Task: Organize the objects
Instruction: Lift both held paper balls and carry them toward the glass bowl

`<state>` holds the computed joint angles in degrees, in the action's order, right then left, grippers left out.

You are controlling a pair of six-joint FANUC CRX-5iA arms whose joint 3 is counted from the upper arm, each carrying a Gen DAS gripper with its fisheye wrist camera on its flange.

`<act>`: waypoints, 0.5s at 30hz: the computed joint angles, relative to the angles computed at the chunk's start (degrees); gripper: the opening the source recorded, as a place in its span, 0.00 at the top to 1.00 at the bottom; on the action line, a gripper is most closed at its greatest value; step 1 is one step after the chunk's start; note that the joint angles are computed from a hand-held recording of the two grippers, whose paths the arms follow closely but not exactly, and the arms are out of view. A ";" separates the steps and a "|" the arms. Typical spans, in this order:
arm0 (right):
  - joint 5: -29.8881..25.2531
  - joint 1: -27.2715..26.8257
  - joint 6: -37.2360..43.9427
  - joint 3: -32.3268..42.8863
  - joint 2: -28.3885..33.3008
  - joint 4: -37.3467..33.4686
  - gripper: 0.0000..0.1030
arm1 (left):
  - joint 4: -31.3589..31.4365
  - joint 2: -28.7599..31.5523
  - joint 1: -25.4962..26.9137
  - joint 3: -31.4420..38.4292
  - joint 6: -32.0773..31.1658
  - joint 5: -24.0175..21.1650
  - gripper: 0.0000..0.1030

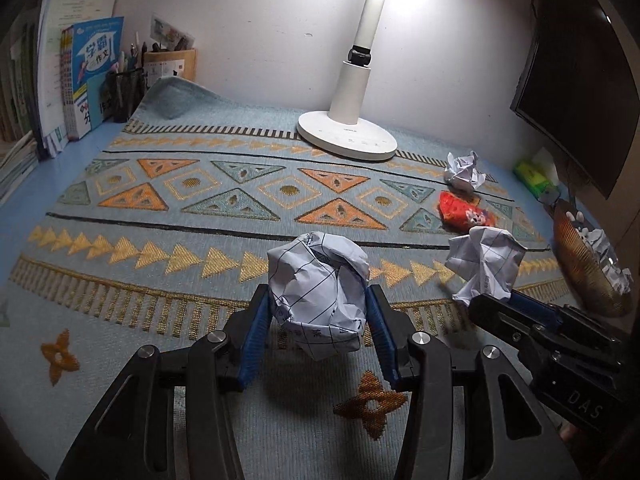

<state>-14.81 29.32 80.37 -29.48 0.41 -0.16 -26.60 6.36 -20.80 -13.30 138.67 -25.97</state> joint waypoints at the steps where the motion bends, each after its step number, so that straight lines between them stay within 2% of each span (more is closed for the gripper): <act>1: 0.21 0.39 -3.62 -1.22 -0.04 4.37 0.63 | -0.26 0.08 -0.07 0.18 0.01 -0.03 0.56; 2: -0.26 0.53 -4.89 -1.50 0.09 5.74 0.58 | -0.36 0.15 -0.06 0.25 0.02 -0.01 0.56; 3: -1.32 0.27 -3.57 -0.77 0.36 4.11 0.37 | -0.17 0.26 0.05 0.31 -0.10 -0.21 0.56; 4: -1.75 -0.27 -1.01 -0.11 0.22 1.12 0.26 | 0.26 0.35 0.21 0.33 -0.40 -0.37 0.56; 7: -2.31 -1.24 3.77 0.85 -0.22 -3.91 0.25 | 1.96 0.61 0.80 0.19 -1.93 -0.36 0.56; 9: -2.92 -1.57 3.61 1.33 0.17 -4.85 0.25 | 2.01 0.82 0.64 0.43 -2.21 -0.85 0.55; 11: -6.69 -3.74 10.87 4.90 1.43 -14.89 0.25 | 1.65 0.99 0.36 0.76 -2.27 -1.34 0.55; 12: -7.86 -4.37 12.84 5.86 1.93 -17.59 0.25 | 1.93 0.99 0.42 0.65 -2.84 -1.07 0.55; 15: -7.23 -3.38 8.98 4.95 2.47 -14.09 0.25 | 1.72 1.18 0.19 0.93 -3.10 -1.33 0.55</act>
<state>-22.04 25.94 89.35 -24.53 2.89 -14.25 -24.87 7.54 -20.62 -12.37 135.56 -27.30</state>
